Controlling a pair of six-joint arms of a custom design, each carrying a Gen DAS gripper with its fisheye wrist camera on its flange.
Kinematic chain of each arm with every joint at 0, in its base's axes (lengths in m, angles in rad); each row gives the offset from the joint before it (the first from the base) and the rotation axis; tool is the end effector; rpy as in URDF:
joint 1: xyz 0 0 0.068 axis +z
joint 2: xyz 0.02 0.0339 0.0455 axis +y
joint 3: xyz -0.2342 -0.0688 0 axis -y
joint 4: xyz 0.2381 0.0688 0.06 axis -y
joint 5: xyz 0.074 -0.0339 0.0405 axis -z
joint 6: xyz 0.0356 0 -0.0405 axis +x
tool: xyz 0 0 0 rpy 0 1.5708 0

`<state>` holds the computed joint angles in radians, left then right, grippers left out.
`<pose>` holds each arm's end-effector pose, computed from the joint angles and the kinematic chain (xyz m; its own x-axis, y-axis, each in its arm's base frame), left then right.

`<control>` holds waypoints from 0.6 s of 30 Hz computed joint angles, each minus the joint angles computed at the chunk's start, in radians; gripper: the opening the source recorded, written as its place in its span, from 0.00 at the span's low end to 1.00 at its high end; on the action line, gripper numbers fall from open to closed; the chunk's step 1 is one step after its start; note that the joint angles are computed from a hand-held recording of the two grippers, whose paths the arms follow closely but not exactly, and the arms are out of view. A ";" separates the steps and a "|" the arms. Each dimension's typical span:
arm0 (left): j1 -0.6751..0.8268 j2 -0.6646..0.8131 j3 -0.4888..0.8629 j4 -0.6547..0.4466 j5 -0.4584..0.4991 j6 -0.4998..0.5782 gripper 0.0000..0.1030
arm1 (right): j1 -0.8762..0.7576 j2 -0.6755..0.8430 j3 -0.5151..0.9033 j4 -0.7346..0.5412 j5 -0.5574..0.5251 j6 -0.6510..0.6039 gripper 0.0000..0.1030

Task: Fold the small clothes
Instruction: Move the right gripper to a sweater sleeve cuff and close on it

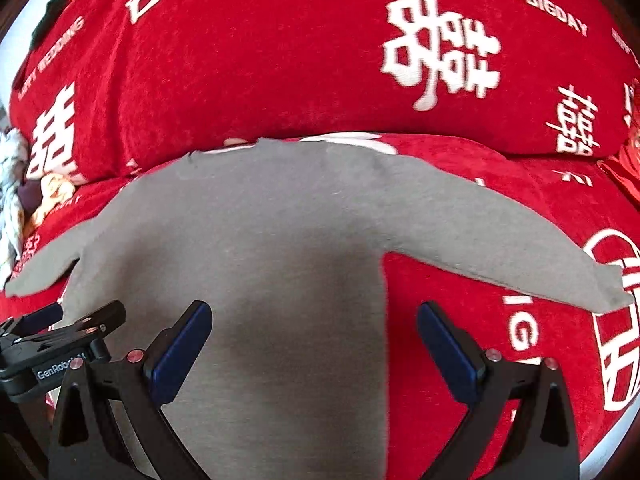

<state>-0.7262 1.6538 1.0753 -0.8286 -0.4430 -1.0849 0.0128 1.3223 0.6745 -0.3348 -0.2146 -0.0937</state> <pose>0.2261 -0.1804 0.1622 -0.8288 -0.3324 -0.4501 -0.3965 0.9165 0.0534 0.2487 0.0108 0.1542 -0.8160 -0.1019 -0.5690 -0.2079 0.9702 0.1245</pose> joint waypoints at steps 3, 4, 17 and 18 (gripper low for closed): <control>-0.022 0.038 0.058 -0.012 -0.006 0.009 1.00 | -0.050 0.004 0.010 -0.011 -0.015 -0.028 0.99; -0.030 0.055 0.082 -0.018 -0.009 0.011 1.00 | -0.066 0.007 0.016 -0.014 -0.020 -0.035 0.99; -0.130 0.261 0.394 -0.072 -0.101 0.071 1.00 | -0.349 0.120 0.076 -0.022 -0.126 -0.162 0.99; -0.135 0.289 0.432 -0.086 -0.098 0.081 1.00 | -0.368 0.134 0.085 -0.023 -0.133 -0.170 0.99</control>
